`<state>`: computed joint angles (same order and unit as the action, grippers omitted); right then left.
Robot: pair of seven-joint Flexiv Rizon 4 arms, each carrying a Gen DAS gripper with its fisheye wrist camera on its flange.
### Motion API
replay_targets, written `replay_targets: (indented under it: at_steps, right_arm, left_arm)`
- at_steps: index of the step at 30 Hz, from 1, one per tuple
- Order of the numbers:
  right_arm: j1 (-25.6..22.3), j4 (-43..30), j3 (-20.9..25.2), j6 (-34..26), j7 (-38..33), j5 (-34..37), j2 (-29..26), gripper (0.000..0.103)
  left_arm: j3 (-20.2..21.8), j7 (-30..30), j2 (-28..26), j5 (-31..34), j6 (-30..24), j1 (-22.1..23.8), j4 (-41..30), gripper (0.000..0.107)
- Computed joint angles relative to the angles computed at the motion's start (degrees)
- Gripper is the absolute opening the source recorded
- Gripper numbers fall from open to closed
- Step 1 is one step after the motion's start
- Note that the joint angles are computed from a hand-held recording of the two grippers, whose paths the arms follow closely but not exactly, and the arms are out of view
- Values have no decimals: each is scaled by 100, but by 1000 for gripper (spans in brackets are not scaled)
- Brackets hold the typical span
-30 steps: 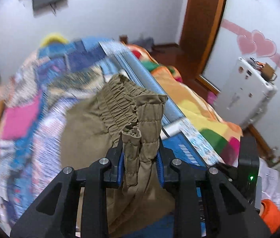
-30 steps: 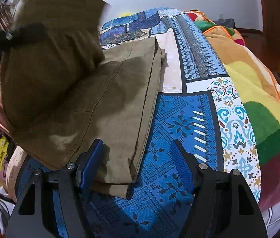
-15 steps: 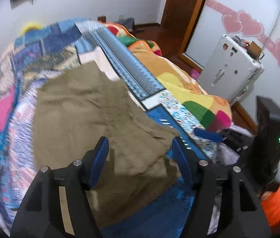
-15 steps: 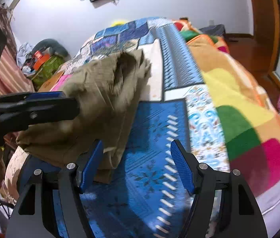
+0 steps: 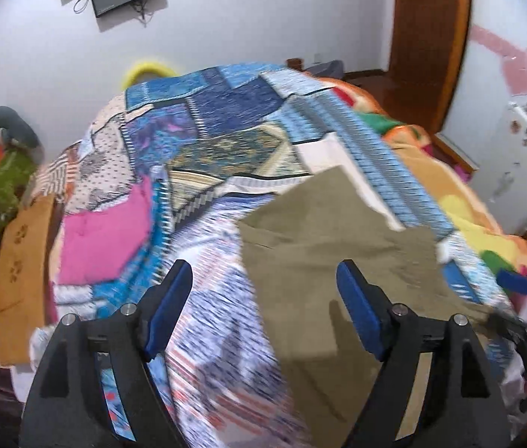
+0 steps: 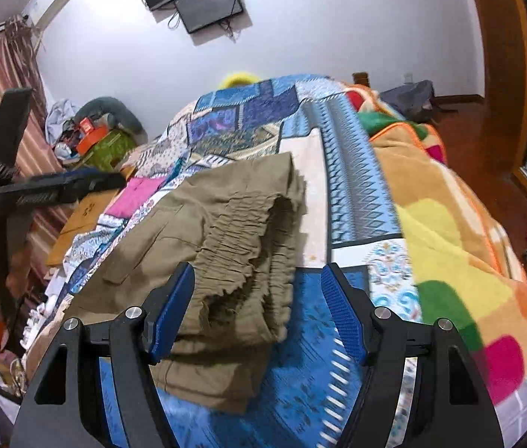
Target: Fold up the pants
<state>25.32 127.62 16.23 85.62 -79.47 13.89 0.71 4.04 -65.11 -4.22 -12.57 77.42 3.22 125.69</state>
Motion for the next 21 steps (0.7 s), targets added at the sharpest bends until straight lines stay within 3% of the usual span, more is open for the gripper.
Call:
replay_targets:
  at_steps: [7, 12, 14, 17, 21]
  right_arm:
    - [-65, -406, 170, -723, -513, 503, -424, 66]
    - [-170, -485, 230, -861, -745, 909, -414, 73]
    - [-143, -445, 210, -811, -631, 810, -414, 73]
    - [-123, -401, 188, -771, -476, 663, -397, 73]
    - [-80, -278, 117, -661, -79, 142, -355, 73]
  left_arm:
    - [-49, -22, -1190, 81, -378, 234, -947, 80]
    - [-10, -172, -1895, 206, -940, 204, -1511, 82]
    - [227, -375, -2014, 623, -507, -6, -1493, 98]
    - [414, -547, -1993, 979, -376, -130, -1472, 99]
    - [312, -394, -1761, 942, -246, 86, -1125, 99]
